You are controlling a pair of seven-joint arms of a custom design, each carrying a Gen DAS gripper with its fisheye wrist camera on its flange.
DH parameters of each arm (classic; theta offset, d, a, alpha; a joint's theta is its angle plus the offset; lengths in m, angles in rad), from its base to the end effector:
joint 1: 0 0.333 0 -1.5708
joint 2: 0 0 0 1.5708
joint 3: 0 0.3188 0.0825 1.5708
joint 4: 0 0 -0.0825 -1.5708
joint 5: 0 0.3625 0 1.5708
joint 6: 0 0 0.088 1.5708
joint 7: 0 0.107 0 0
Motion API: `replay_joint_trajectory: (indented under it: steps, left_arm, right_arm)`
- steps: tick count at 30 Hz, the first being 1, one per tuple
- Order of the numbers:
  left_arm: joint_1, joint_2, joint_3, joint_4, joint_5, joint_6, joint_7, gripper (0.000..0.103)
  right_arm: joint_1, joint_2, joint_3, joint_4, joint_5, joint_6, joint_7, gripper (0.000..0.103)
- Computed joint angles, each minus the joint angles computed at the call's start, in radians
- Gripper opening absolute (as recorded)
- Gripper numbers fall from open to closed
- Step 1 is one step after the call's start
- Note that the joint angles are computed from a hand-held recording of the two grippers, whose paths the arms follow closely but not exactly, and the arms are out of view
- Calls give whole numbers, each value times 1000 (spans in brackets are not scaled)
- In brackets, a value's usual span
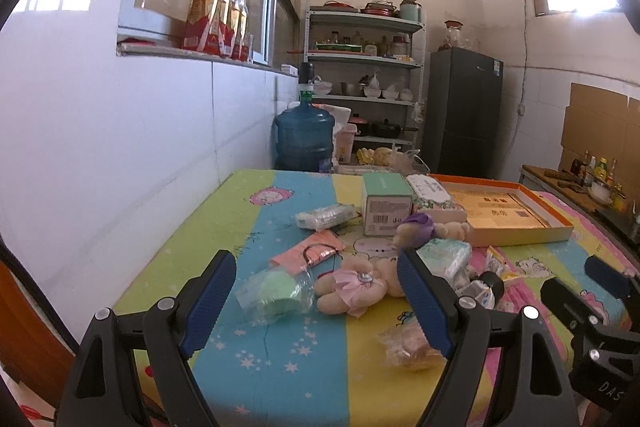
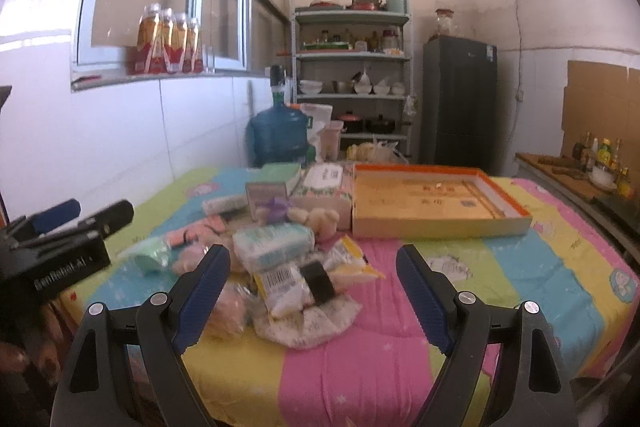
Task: Organize soft objects
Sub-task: 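Grasp the green ball in clear bag with left gripper while right grasps the bagged bread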
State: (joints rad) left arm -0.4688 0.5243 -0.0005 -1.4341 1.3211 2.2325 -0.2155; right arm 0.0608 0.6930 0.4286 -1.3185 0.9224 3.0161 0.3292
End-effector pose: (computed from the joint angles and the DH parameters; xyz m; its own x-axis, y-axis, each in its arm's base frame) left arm 0.6556 -0.2994 0.4490 0.5171 -0.8551 0.0380 -0.3357 -0.2434 -0.9100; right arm 0.7271 0.2051 0.4501 0.5884 -0.8084 -0.0191 -0.3406 -0.2263 -0.9126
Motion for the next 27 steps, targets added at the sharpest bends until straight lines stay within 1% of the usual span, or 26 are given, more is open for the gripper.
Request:
replay_joint_trajectory:
  steps: [1, 2, 4, 5, 6, 8, 10, 13, 15, 16, 17, 18, 19, 20, 21, 25, 27]
  left_arm:
    - [3, -2, 1, -9, 3, 10, -5, 83]
    - [5, -2, 1, -14, 5, 16, -10, 83]
    - [13, -4, 1, -27, -1, 26, -17, 83]
    - [17, -7, 1, -38, -2, 33, -24, 83]
    - [20, -13, 3, -52, 2, 35, -37, 83]
    - [25, -23, 2, -71, 2, 31, -52, 83]
    - [35, -35, 0, -93, 6, 40, -72, 83]
    - [51, -47, -6, -116, 7, 47, -76, 83]
    - [62, -51, -9, -125, 8, 55, -75, 83]
    - [68, -54, -10, -131, 10, 65, -80, 83]
    - [76, -56, -10, -138, 11, 77, -89, 83]
    - [81, -56, -12, -140, 8, 83, -90, 83]
    - [87, -55, -12, -142, 6, 94, -89, 83]
    - [95, -52, -13, -143, 3, 106, -85, 83]
    - [99, -46, -14, -136, -5, 111, -75, 83]
    - [121, -27, -7, -125, -25, 175, -56, 83]
    - [125, -18, 1, -118, -33, 187, -47, 83]
  right_arm:
    - [-6, 5, 6, 2, 0, -13, -6, 86]
    - [-31, 8, 32, -6, 17, -28, -44, 86]
    - [-40, 19, 35, -1, 20, -92, -77, 86]
    - [-35, 25, 22, 9, 16, -128, -77, 86]
    - [-27, 32, 6, 21, -4, -203, -74, 86]
    - [-5, 53, -24, 55, -26, -311, -70, 86]
    - [19, 80, -51, 100, -41, -391, -60, 85]
    - [77, 135, -100, 187, -80, -434, -5, 84]
    - [104, 186, -129, 271, -126, -480, 55, 75]
    - [119, 219, -141, 322, -151, -510, 92, 74]
    - [133, 252, -154, 375, -178, -536, 127, 66]
    - [133, 278, -144, 408, -223, -546, 161, 60]
    - [139, 276, -156, 407, -208, -554, 156, 60]
    - [136, 276, -142, 398, -202, -534, 138, 60]
    - [138, 282, -144, 411, -214, -539, 143, 59]
    - [156, 328, -154, 494, -265, -568, 162, 58]
    - [165, 371, -160, 572, -291, -604, 194, 60]
